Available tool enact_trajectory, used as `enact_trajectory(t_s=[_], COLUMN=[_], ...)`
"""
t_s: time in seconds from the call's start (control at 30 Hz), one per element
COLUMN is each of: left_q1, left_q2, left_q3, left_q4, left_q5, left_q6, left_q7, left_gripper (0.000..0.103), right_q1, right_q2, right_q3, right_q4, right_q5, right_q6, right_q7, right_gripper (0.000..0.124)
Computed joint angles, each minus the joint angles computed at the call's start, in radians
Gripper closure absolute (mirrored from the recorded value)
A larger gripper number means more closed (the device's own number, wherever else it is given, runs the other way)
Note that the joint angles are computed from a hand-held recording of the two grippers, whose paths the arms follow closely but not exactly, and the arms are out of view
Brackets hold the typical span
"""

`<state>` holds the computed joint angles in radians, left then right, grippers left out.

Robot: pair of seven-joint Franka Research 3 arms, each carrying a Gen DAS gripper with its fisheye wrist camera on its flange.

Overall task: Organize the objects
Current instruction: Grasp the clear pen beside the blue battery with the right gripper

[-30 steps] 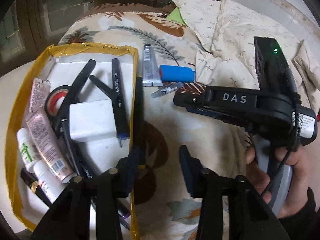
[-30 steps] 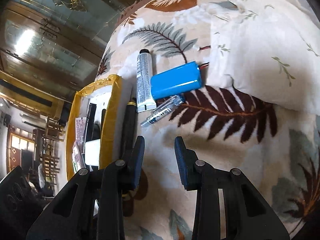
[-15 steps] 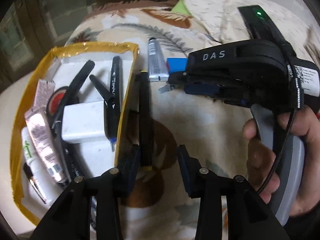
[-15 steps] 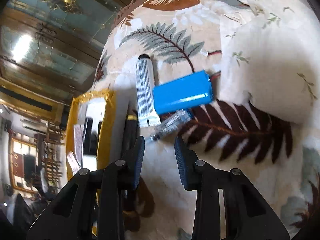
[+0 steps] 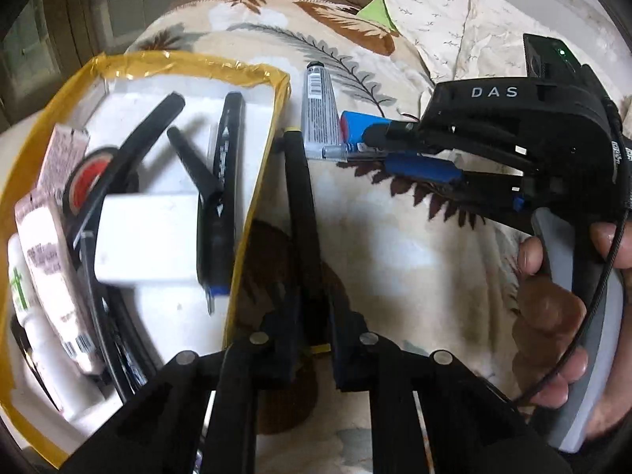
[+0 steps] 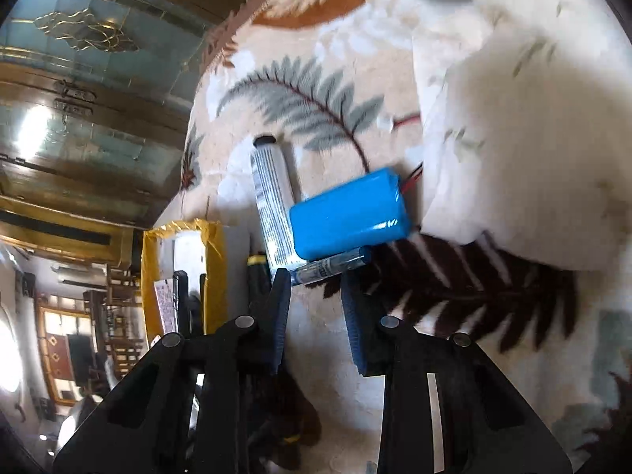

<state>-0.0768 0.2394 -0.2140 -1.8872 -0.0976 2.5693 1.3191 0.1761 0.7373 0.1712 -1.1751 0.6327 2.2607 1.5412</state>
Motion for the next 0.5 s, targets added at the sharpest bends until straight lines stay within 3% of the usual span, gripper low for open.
enact_trajectory(t_s=[0.13, 0.2, 0.3, 0.4, 0.5], left_q1=[0.001, 0.012, -0.012, 0.003, 0.000], left_q2=[-0.044, -0.066, -0.102, -0.103, -0.099], left_q3=[-0.002, -0.013, 0.004, -0.006, -0.002], left_q4=[-0.053, -0.076, -0.133, -0.153, -0.154], left_q5=[-0.008, -0.073, -0.017, -0.124, -0.127], left_q6=[0.014, 0.005, 0.066, 0.093, 0.095], left_q7=[0.004, 0.041, 0.016, 0.066, 0.072], left_gripper=[0.092, 0.092, 0.092, 0.092, 0.092], right_q1=[-0.007, 0.003, -0.002, 0.000, 0.005], right_q2=[0.026, 0.035, 0.039, 0.033, 0.020], right_q3=[0.006, -0.007, -0.002, -0.003, -0.006], right_q4=[0.043, 0.054, 0.048, 0.044, 0.032], right_q5=[0.009, -0.002, 0.011, 0.012, 0.017], right_q6=[-0.047, -0.045, -0.038, -0.028, -0.010], right_q7=[0.022, 0.067, 0.098, 0.119, 0.170], right_gripper=[0.097, 0.097, 0.097, 0.097, 0.096])
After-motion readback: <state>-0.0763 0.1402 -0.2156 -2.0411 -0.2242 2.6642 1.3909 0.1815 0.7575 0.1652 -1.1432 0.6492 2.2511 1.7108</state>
